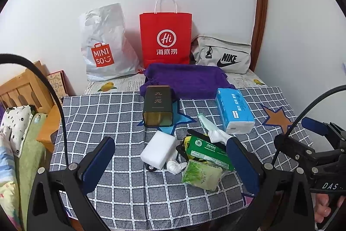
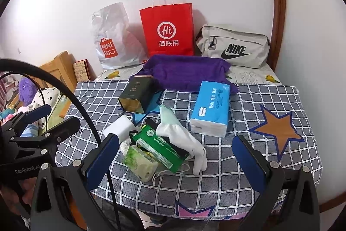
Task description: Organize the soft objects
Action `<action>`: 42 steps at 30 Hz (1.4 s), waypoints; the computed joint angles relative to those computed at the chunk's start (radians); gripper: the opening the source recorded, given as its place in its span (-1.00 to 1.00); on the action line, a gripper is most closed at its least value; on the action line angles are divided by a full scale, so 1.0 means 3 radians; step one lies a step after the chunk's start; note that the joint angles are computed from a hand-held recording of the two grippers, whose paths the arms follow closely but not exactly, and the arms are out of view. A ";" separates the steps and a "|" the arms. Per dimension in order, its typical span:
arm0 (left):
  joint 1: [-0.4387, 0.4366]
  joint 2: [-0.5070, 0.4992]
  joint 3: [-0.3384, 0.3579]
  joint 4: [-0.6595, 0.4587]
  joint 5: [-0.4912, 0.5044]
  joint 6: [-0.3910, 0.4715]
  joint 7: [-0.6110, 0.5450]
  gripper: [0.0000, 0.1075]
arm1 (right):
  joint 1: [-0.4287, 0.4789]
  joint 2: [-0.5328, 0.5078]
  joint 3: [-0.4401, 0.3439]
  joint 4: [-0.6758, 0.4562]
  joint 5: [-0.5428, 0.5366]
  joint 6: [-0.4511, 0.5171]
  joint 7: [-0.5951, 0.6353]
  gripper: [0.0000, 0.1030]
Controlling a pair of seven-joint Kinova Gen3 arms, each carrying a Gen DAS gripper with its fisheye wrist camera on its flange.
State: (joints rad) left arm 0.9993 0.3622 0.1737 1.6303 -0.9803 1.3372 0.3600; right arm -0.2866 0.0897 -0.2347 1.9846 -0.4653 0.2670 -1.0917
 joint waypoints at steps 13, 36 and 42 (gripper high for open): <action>0.0005 -0.0024 0.0015 -0.0001 0.0010 0.0033 0.0012 0.92 | -0.0064 -0.0001 0.0004 0.0005 0.0132 -0.0021 -0.0143 0.99; -0.0031 -0.0072 0.0050 0.0036 0.0012 0.0023 0.0020 0.92 | -0.0105 -0.0002 0.0005 0.0025 0.0250 -0.0037 -0.0245 0.99; -0.0024 -0.0073 0.0051 0.0044 0.0000 0.0024 0.0031 0.92 | -0.0099 -0.0008 0.0000 0.0031 0.0243 -0.0039 -0.0240 0.99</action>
